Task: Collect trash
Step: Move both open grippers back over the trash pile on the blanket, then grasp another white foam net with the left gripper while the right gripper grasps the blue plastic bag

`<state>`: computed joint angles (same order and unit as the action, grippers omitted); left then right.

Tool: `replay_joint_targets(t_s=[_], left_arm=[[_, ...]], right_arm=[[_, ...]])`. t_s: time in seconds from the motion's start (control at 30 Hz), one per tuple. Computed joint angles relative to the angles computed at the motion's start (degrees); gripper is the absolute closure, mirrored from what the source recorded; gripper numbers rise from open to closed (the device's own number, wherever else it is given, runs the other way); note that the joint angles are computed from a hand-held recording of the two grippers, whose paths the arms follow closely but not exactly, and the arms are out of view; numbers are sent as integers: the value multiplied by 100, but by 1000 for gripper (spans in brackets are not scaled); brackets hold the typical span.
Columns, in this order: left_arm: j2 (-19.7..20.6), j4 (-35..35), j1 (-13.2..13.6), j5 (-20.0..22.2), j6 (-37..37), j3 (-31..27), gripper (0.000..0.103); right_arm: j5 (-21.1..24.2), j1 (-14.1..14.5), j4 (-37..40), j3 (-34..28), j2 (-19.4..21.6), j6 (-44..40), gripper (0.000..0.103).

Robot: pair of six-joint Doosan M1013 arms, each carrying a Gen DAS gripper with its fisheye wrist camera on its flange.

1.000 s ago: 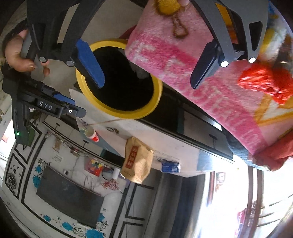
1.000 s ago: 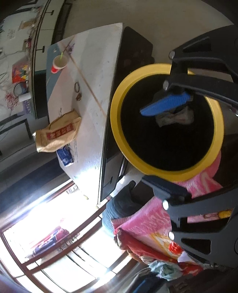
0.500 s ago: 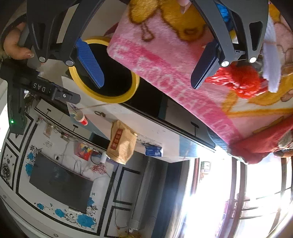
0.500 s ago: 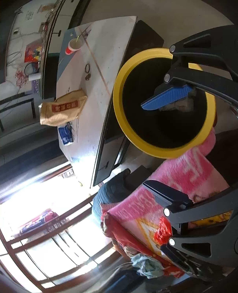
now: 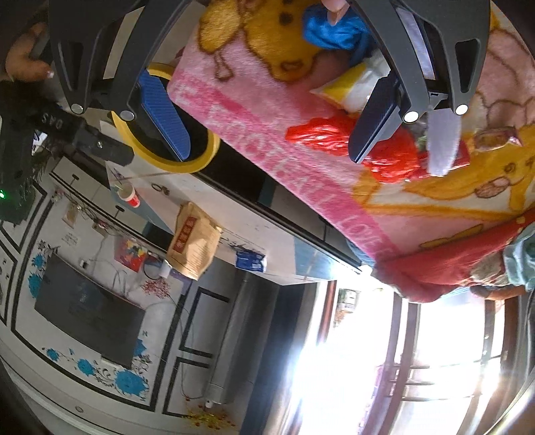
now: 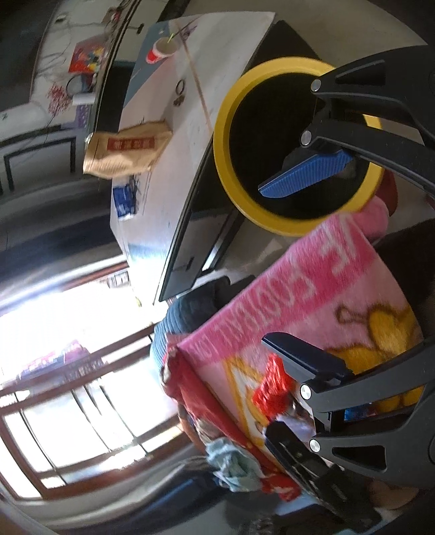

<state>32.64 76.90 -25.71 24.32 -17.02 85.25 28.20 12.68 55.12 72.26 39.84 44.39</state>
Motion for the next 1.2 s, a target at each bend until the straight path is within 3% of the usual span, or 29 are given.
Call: replay_joint_targets(t_s=[0.5,0.8,1.03,1.2], left_arm=[[-341,563,85,441,-994,536,10],[-553,250,273,676,-1062,834,10],[-708,-43,504,307,-1275,1133,12],[-713,-367,651,-265,-1205,1245,23]], right_arm=[[377,289,284,137,-95,-1010,25],[818,482,91,94,-65,-1222,25],[1141,686,-375,-2,43,-1251,25],[1442,792,-866,-196,222,-908,28]])
